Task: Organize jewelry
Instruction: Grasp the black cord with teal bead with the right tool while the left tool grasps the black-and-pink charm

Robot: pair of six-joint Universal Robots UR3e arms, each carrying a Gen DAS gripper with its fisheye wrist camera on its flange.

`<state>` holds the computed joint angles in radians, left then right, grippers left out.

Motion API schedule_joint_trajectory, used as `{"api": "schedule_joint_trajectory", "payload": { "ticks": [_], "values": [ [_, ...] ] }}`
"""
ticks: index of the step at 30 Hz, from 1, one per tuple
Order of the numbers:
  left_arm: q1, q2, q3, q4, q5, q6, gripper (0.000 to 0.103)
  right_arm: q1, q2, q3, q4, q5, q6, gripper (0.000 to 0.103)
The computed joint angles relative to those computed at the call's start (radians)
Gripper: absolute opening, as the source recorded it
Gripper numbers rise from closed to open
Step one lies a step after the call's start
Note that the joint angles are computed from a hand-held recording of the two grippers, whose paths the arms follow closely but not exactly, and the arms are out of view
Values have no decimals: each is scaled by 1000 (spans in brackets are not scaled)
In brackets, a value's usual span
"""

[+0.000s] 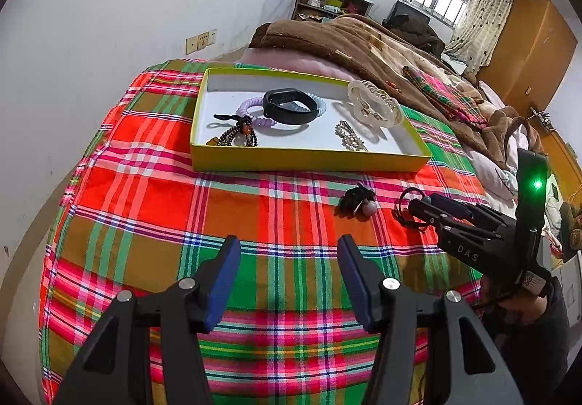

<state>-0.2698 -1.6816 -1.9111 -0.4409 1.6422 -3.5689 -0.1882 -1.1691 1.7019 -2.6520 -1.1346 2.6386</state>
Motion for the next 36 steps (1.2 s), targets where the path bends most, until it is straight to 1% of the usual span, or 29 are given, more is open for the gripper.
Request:
{"api": "schedule_joint_trajectory", "payload": {
  "ticks": [2, 4, 6, 8, 10, 17, 22, 26, 29, 36],
  "values": [
    [-4, -6, 6, -4, 3, -3, 57, 1, 0, 1, -1, -2, -6, 28],
    [-8, -11, 15, -9, 4, -5, 57, -2, -3, 5, -4, -4, -4, 21],
    [-11, -17, 23, -13, 5, -5, 57, -6, -6, 7, -7, -3, 1, 20],
    [-15, -22, 32, -17, 7, -4, 57, -20, -16, 23, -15, 14, 0, 15],
    [-18, -33, 45, -24, 8, -3, 57, -28, -20, 28, -17, 17, 6, 15],
    [-28, -76, 90, -37, 8, -4, 57, -91, -55, 59, -2, 96, 9, 15],
    [-34, -125, 144, -42, -16, 7, 57, -136, -99, 97, -2, 143, 7, 15],
    [-45, -187, 220, -58, -27, 24, 57, -174, -137, 137, -5, 180, 8, 15],
    [-52, -245, 279, -46, -47, 49, 58, -196, -162, 162, -2, 200, 0, 15],
    [-65, -357, 421, -96, -55, 87, 58, -239, -213, 214, 3, 237, -15, 15]
  ]
}}
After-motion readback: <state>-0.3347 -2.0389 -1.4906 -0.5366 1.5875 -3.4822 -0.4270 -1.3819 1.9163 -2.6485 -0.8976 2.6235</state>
